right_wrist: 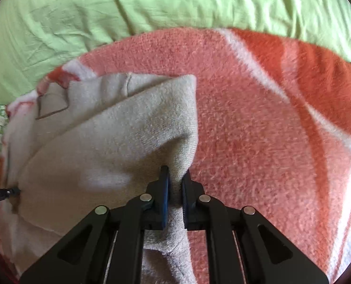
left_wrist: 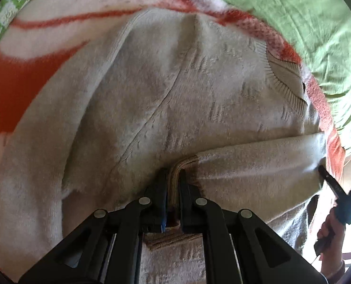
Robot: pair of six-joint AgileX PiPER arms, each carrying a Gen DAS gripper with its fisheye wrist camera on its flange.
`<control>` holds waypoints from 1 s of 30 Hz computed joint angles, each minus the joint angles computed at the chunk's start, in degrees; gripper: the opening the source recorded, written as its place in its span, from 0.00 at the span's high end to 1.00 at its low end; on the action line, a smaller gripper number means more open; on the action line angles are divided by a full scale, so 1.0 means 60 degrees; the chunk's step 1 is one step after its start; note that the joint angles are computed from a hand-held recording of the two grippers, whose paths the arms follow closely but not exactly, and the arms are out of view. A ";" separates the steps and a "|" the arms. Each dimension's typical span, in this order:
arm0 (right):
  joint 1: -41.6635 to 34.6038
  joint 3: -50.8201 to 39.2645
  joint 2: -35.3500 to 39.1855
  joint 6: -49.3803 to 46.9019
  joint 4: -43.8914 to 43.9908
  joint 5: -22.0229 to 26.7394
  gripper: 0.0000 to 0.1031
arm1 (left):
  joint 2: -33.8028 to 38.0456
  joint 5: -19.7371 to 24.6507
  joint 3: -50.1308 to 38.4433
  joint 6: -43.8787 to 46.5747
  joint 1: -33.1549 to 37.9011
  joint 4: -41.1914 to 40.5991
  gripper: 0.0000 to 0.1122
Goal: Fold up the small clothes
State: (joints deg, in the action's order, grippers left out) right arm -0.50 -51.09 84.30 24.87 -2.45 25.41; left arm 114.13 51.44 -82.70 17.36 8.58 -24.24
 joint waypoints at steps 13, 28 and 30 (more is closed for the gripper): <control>0.0471 0.0558 -0.1988 0.1093 -0.0049 0.0560 0.43 | -0.2684 0.0251 0.1806 0.0726 0.0796 0.0522 0.32; 0.6065 0.1962 -0.3799 0.8205 -0.2611 0.1296 0.42 | -0.5489 -0.0581 0.6464 0.4357 0.4028 0.3524 0.29; 0.6491 0.1825 -0.3640 0.8672 -0.2930 0.1342 0.42 | -0.5393 -0.1370 0.7058 0.3896 0.3797 0.4285 0.27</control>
State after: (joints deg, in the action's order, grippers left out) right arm 38.45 -40.14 62.46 76.90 -20.03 33.47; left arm 81.76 43.22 -40.35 40.74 31.36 1.47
